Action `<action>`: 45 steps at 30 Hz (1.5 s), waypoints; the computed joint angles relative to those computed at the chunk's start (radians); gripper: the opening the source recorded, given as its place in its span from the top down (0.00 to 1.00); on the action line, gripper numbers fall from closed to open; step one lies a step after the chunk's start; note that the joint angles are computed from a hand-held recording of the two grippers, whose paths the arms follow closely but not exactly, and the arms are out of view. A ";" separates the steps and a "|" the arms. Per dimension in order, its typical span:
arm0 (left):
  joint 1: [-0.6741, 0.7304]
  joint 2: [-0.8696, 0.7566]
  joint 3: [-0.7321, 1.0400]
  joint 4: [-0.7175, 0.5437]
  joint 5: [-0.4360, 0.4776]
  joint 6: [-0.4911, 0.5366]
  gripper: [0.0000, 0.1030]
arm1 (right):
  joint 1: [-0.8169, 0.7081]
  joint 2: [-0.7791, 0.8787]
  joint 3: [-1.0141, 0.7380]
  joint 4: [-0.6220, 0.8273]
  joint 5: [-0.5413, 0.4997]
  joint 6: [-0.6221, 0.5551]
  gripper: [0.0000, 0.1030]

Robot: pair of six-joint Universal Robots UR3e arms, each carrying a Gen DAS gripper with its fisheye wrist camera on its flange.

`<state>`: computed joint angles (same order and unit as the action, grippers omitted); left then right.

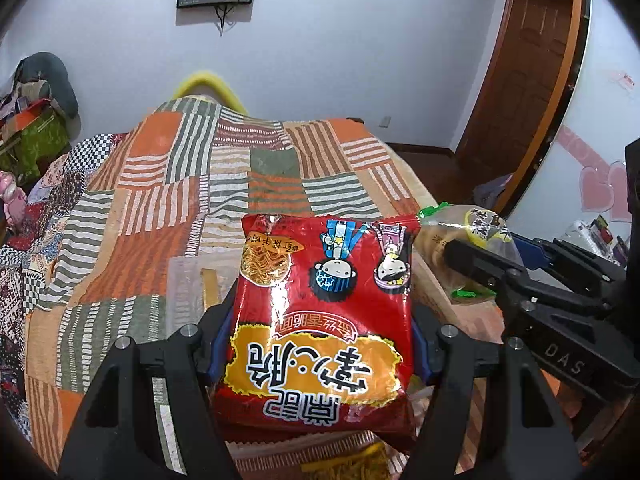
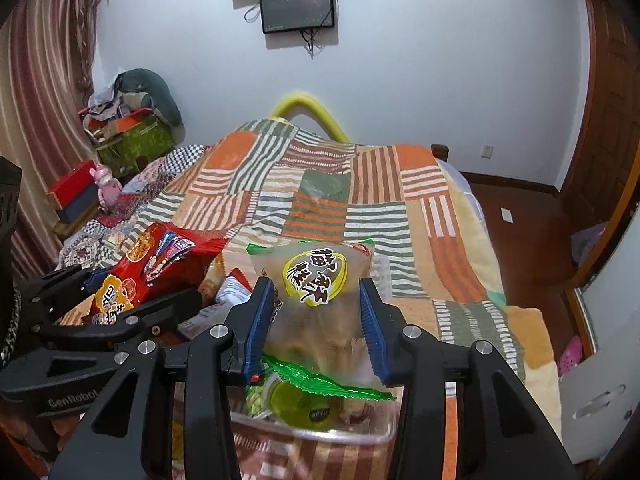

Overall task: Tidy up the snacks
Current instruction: 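Drop the red bag and clear cracker bag into the box, opening both tools, then grasp the yellow-white chip bag with right tool while left tool grasps the puffed-cracker bag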

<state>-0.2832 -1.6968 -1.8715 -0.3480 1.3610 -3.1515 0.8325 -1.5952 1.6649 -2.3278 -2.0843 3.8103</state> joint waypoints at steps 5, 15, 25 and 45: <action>-0.007 -0.067 0.049 -0.017 0.010 -0.014 0.34 | -0.040 0.016 0.009 -0.010 0.039 -0.017 0.61; -0.020 -0.123 0.090 -0.012 0.038 -0.023 0.31 | -0.098 -0.007 0.069 -0.020 0.131 -0.019 0.60; -0.005 -0.020 0.037 -0.028 0.015 -0.023 0.25 | -0.078 -0.064 0.061 0.030 0.125 -0.023 0.54; 0.177 0.517 -0.353 -0.157 -0.039 0.156 0.17 | 0.190 -0.042 0.000 0.073 0.027 0.099 0.50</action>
